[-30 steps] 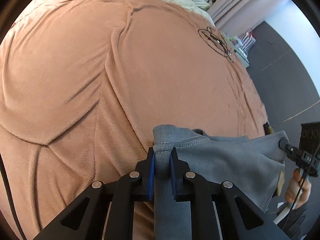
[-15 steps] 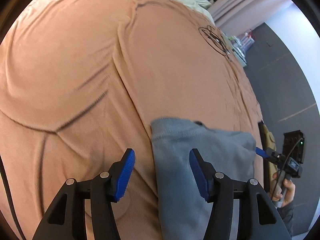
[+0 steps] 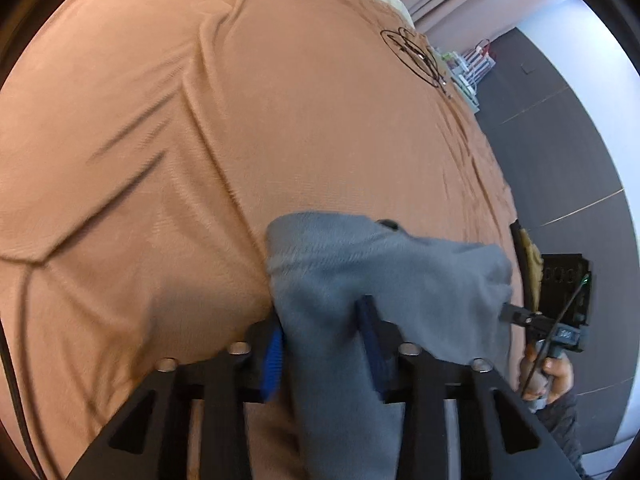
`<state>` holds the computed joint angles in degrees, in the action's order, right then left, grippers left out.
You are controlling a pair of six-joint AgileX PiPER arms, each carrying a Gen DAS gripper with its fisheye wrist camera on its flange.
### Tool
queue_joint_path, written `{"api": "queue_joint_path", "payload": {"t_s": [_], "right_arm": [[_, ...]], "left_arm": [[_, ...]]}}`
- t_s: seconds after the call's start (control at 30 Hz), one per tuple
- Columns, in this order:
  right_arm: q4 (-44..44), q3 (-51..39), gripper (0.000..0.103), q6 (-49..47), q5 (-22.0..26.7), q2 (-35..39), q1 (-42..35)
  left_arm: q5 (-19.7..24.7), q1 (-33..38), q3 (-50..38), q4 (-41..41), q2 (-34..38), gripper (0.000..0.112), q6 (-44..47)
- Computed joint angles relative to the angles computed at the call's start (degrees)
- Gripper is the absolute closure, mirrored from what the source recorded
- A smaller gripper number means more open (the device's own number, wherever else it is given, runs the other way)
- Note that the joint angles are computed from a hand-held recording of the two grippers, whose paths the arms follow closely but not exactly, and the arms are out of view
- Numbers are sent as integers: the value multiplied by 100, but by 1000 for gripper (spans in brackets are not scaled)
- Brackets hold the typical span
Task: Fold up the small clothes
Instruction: 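Grasp the shirt edge with the left gripper while the right gripper releases, then grasp the folded grey shirt with the right gripper beside the left gripper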
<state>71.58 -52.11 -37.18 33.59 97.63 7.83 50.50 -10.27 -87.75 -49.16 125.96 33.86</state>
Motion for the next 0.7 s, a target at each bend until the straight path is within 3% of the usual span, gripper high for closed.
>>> {"api": "queue_joint_path", "payload": {"t_s": [0.07,0.13,0.3,0.47,0.7], "right_arm": [[406,26,44,-516,44,109,-61],[557,-14,63,-594,-61,291,21],[252,70,82,-335,-116,86,68],[-912,-339,85,1203,-759,-210,832],[-3259,-591,85,3758,-1062,-902,1648]], "left_arm": [[-25,-42,-124,-40,127,80,-42],[-127,-89,-122,-94,153,81,14],[-161,-30,-27,-24,7,103,19],[-229,28,332,-115,-493,104,203],[-251,171,872,-329,-1267,106,454]]}}
